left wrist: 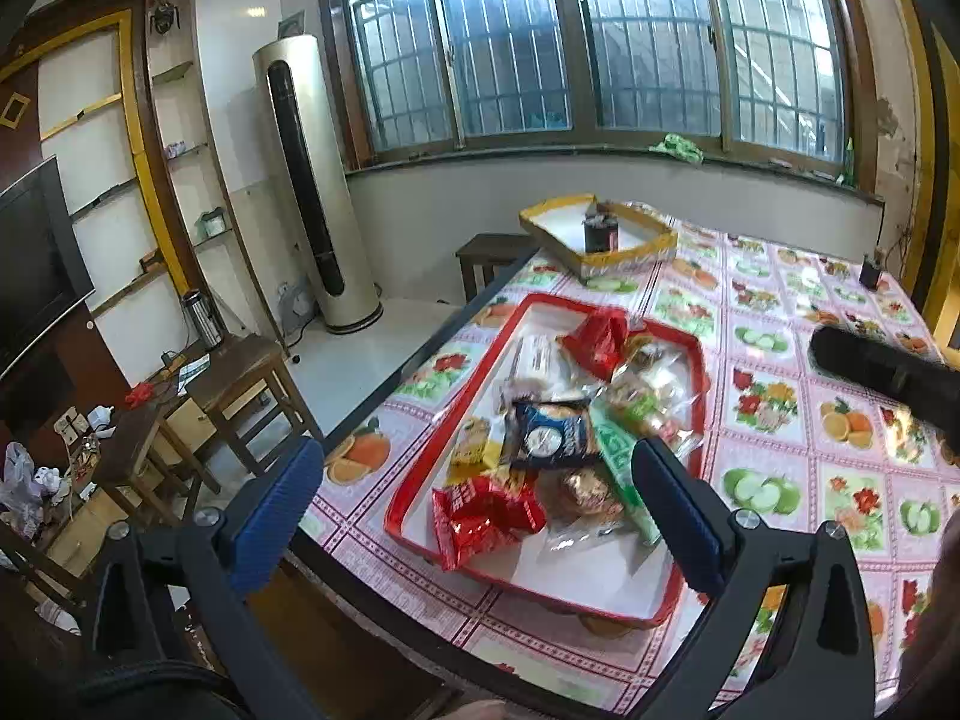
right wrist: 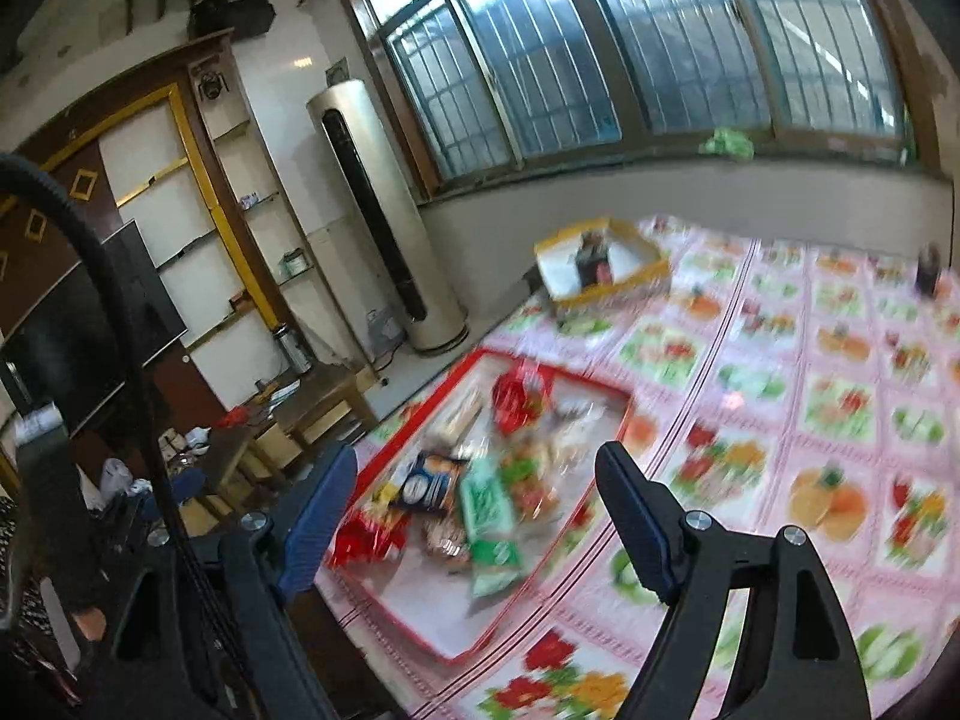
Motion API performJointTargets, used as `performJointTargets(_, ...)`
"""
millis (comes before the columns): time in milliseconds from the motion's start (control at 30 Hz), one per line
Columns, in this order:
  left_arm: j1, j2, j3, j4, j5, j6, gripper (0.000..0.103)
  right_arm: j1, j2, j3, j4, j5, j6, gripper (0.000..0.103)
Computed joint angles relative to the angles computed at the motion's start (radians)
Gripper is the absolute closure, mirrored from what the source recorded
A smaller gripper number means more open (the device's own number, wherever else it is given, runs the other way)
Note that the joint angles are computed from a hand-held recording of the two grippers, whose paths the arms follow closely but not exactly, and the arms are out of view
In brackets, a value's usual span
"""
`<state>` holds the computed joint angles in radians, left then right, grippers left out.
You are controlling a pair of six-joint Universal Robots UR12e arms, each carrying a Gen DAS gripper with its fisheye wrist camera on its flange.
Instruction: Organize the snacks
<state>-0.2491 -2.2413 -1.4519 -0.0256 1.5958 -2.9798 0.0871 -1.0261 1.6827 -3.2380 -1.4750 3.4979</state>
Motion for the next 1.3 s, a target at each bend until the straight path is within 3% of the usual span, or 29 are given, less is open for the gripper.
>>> performJointTargets(167,0.004,-0.013,0.011,-0.03,-0.001,0.004,0.001,0.014,0.023,-0.005,0.027,0.003,0.046,0.021)
performJointTargets(300,0.011,-0.021,0.025,-0.054,-0.008,-0.014,0.001,0.022,0.03,-0.02,0.06,-0.025,0.031,0.021)
performJointTargets(1300,0.018,-0.088,0.121,-0.155,0.028,-0.026,0.001,0.016,0.095,-0.111,0.142,0.044,0.022,0.021)
